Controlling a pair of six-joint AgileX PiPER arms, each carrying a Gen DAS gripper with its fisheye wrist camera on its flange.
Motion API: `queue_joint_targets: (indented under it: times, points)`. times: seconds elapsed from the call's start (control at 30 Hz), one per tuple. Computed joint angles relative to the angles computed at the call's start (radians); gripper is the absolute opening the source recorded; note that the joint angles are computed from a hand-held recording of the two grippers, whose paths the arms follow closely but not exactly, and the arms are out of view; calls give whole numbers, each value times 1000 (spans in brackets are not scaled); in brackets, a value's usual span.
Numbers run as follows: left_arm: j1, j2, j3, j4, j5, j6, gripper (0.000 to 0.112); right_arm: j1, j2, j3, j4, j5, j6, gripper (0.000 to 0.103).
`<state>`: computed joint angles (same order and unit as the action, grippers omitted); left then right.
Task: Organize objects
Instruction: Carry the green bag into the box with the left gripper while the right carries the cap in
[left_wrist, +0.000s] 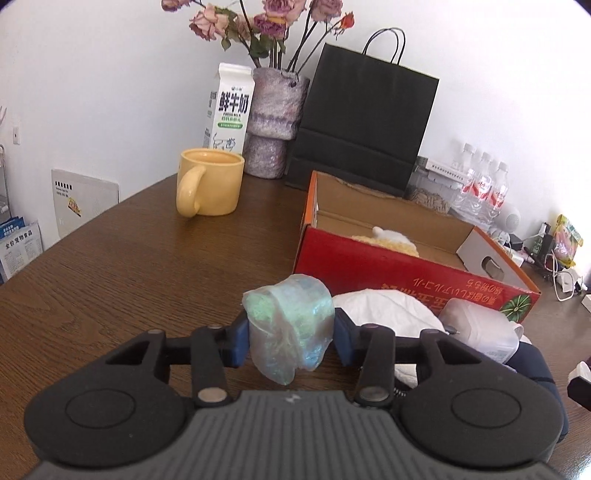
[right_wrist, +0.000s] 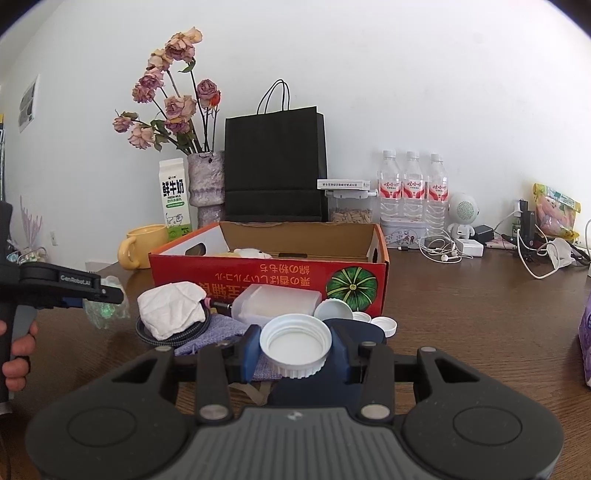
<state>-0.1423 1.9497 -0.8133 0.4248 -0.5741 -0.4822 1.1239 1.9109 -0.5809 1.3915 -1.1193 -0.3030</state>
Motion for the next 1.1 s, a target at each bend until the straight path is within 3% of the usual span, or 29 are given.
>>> queue_joint_targets:
  times: [0.23,0.37,0.73,1.1]
  points:
    - [-20,-80,68,-57,-94,82,46,-61,-15,-9,-60,-1,-10,39]
    - [-61,-98,55,-95,-85,115,46,-107,-30,-32,-102,2,-41,39]
    - [-201,-44,-109,-210,4,172,46,-307,-27,-181,-259,56,-147,39]
    - [-313,135,-410,-424,133,334,47,-532,88,-366,-397,210,-162,39]
